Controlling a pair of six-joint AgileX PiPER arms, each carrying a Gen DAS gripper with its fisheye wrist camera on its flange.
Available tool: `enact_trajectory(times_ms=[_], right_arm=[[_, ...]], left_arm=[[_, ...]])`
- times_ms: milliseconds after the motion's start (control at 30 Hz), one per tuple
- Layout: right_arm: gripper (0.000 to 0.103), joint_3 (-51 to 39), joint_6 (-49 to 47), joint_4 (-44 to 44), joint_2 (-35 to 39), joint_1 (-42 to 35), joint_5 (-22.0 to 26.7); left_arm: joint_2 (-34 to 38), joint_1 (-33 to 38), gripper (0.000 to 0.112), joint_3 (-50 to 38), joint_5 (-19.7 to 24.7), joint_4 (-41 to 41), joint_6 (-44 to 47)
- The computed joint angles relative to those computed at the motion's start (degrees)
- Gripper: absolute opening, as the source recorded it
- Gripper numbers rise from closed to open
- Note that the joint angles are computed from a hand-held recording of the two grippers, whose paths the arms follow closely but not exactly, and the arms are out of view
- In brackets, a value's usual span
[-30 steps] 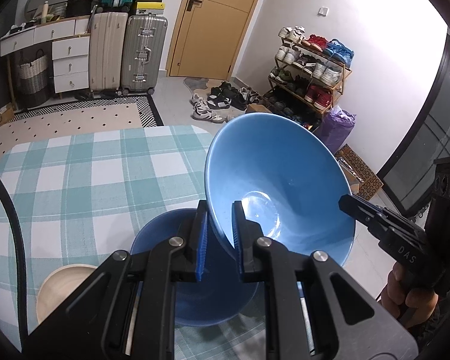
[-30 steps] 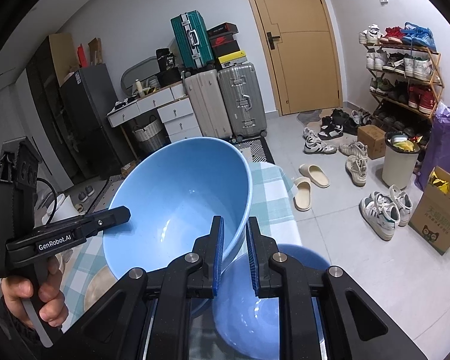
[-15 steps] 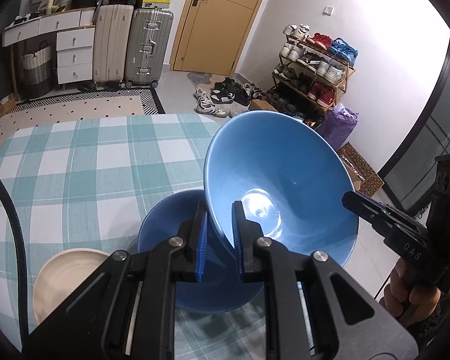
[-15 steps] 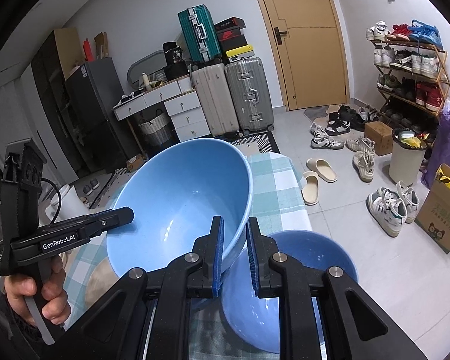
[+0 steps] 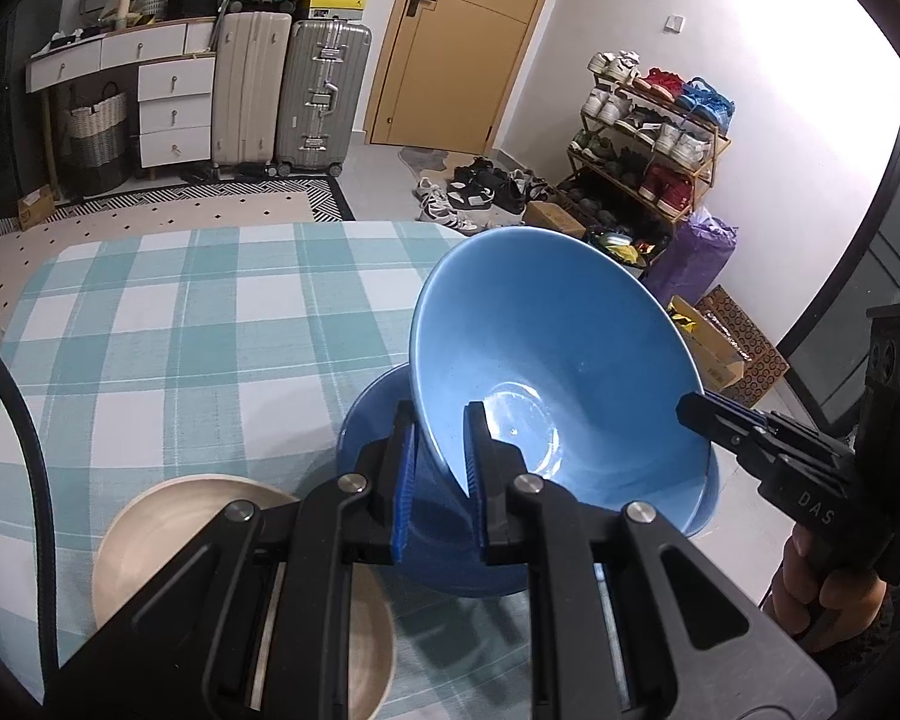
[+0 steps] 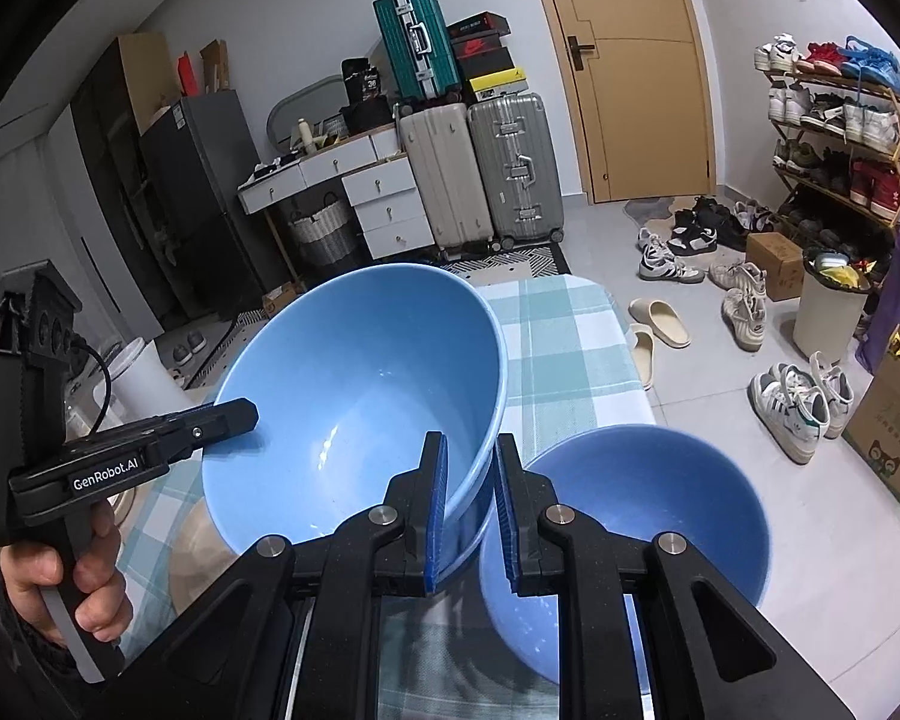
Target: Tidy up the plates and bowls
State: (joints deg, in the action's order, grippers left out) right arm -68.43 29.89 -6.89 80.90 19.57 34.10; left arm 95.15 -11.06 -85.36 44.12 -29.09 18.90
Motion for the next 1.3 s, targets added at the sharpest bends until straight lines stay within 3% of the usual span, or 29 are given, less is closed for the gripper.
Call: enact_trajectory(times_ms=[900, 1300], right_arm=[[0.016, 1.7, 1.3, -1.0, 7.2, 2.4, -4.6], [0.017, 2.4, 5.3, -6.6, 8.9, 3.8, -4.0]], left_arm=[[4.6, 1.2, 0.012, 5.7, -6.9, -0.5, 4.3], [6.5, -2.5, 0.012, 7.4, -12.4, 8.4, -1.0]])
